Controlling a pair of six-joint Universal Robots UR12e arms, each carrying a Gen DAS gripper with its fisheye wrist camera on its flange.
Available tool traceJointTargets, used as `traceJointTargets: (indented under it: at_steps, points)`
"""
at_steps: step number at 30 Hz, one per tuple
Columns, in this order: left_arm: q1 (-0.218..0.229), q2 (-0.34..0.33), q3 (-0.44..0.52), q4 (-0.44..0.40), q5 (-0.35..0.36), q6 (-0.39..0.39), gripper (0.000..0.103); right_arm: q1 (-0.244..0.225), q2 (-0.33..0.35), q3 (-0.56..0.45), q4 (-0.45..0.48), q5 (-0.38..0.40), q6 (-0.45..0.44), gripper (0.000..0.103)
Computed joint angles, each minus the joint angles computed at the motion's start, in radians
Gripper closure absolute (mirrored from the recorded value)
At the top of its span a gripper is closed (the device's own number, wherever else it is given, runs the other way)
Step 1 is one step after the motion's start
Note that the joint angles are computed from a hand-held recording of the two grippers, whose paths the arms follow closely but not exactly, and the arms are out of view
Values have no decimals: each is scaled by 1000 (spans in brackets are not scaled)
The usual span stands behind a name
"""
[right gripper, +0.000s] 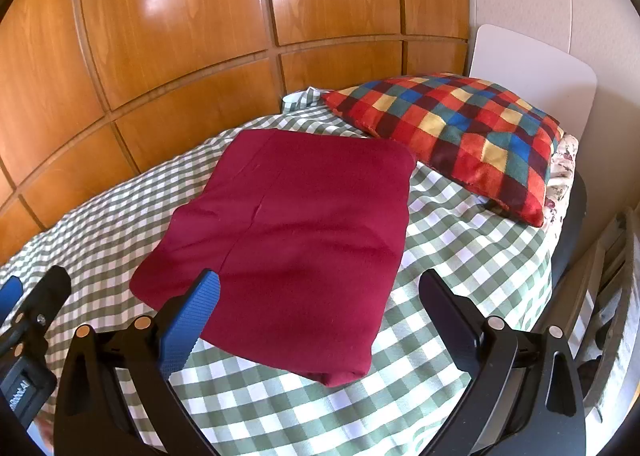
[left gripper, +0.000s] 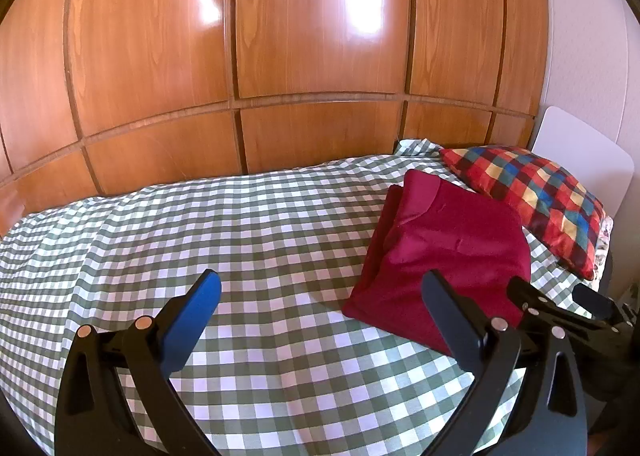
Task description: Fold small clothes
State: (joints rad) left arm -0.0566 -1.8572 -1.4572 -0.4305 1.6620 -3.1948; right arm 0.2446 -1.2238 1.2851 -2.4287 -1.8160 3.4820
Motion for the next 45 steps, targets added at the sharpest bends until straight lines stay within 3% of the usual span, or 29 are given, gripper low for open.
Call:
traceJointTargets:
  at_steps: [9, 15, 20, 24, 27, 32, 36, 41, 45]
  points:
    - [-7, -2, -7, 45, 33, 21, 4, -3, -1, 2, 9, 14, -1, 4]
    - [-2, 0, -3, -3, 5, 3, 3, -19, -6, 8, -7, 14, 2, 4]
    - [4, -5, -8, -31, 23, -2, 3, -46, -8, 4, 0, -46, 34, 4]
    - [26, -5, -22, -95, 28, -40, 3, -78, 12, -24, 82, -137, 84, 4]
    - [47, -4, -41, -139, 53, -65, 3, -96, 35, -42, 147, -195, 74, 4]
    - [77, -7, -62, -204, 115, -112, 3, -116, 73, -68, 214, -182, 51, 4]
    - [97, -12, -68, -230, 151, -145, 3, -120, 116, -104, 199, -160, 38, 6]
    - [128, -10, -80, -238, 92, -207, 3, -140, 158, -150, 163, -125, 105, 6]
    - [125, -15, -86, -219, 106, -203, 2, -156, 199, -194, 136, -104, 105, 4]
